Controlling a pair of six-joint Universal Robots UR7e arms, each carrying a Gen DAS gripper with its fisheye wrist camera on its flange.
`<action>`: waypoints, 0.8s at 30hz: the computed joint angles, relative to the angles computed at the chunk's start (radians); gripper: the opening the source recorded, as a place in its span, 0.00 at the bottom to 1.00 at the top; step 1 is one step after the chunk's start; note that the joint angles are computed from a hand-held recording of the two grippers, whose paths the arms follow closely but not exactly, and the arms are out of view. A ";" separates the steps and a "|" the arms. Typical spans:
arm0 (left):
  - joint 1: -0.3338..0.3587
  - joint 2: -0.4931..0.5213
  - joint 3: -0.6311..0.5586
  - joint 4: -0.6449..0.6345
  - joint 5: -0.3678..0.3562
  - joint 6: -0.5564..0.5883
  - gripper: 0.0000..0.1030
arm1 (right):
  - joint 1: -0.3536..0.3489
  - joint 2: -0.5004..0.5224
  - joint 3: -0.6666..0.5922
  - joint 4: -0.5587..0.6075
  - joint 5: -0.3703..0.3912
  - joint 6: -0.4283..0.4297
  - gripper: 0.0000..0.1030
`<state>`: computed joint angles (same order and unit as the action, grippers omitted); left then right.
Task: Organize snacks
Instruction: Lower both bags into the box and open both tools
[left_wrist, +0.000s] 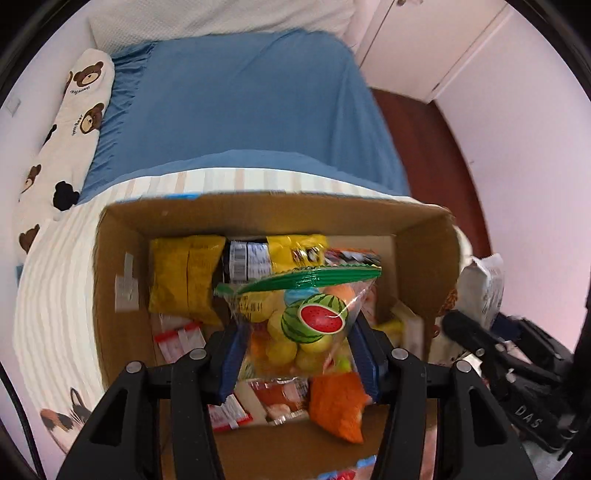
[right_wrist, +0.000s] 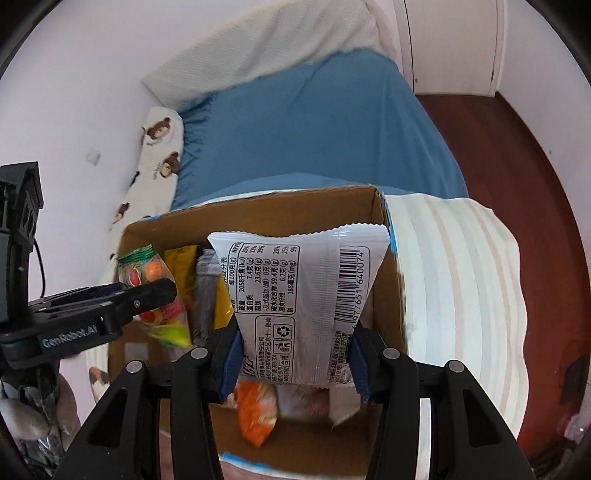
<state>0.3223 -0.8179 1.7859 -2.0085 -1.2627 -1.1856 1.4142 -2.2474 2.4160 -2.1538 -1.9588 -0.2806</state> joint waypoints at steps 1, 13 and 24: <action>0.011 0.017 -0.015 0.013 0.016 0.003 0.53 | 0.000 0.049 -0.007 -0.043 -0.022 0.002 0.68; 0.010 0.008 0.030 -0.044 0.067 0.000 0.99 | -0.049 0.078 0.002 -0.090 -0.063 -0.063 0.93; -0.089 -0.050 0.095 0.017 0.094 -0.103 0.99 | 0.026 -0.003 0.093 -0.124 -0.142 -0.064 0.93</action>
